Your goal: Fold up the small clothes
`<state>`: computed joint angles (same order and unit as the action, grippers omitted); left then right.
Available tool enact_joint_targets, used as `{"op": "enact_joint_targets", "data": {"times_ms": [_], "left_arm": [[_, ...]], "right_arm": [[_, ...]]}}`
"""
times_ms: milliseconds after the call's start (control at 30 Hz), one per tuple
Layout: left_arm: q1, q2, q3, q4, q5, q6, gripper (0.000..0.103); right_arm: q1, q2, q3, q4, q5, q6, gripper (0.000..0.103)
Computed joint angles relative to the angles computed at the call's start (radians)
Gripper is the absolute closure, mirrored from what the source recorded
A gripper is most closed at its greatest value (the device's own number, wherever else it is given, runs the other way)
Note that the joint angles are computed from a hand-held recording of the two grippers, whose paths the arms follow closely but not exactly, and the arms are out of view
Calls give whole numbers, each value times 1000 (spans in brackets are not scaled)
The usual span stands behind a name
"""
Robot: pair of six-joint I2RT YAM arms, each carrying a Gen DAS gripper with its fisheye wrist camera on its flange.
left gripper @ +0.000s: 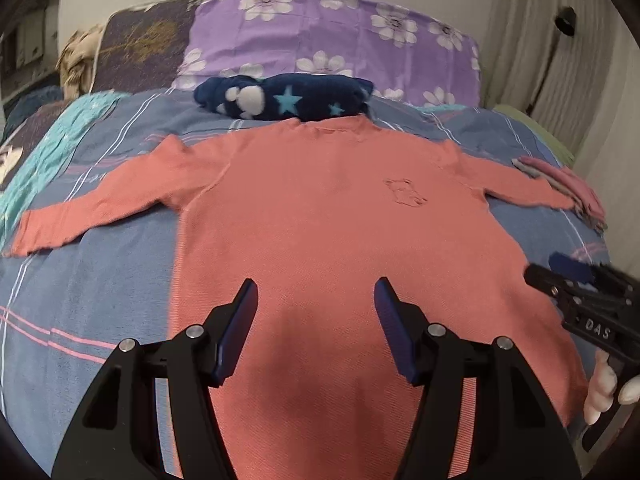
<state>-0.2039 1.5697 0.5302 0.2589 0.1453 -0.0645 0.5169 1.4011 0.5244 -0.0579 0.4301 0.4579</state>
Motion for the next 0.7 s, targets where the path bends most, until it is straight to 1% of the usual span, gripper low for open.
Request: {"op": "enact_joint_targets", "data": {"times_ms": [33, 67, 133, 167, 233, 267, 333, 400, 467, 533, 600, 667, 700], "left_arm": [[42, 12, 9, -1, 33, 1, 42], [114, 35, 25, 0, 86, 1, 45], [238, 83, 61, 2, 176, 0, 56], [336, 131, 99, 3, 243, -7, 58], [450, 206, 169, -11, 309, -32, 62], [535, 280, 247, -43, 353, -61, 63], [628, 383, 358, -87, 403, -122, 63], [725, 514, 498, -118, 468, -220, 63], [769, 600, 597, -131, 457, -297, 63], [793, 672, 689, -147, 439, -349, 58], [805, 752, 804, -199, 422, -414, 57], [810, 810, 883, -225, 422, -474, 57], [809, 828, 909, -221, 423, -496, 57]], "right_arm": [[-5, 3, -1, 2, -5, -2, 42], [-8, 5, -1, 3, -5, -2, 41], [-22, 19, 4, 3, -8, -6, 40], [-27, 22, 5, 2, -10, -6, 40], [-39, 35, 10, 4, -12, -7, 40], [-43, 41, 12, 5, -12, -9, 40], [-51, 53, 19, 9, -13, -16, 39], [-55, 67, 28, 15, -11, -20, 38], [-62, 77, 35, 16, -12, -20, 38], [-69, 89, 43, 17, -15, -18, 37], [-76, 101, 51, 16, -15, -21, 37], [-83, 109, 54, 17, -13, -23, 37], [-85, 113, 56, 16, -11, -22, 37]]}}
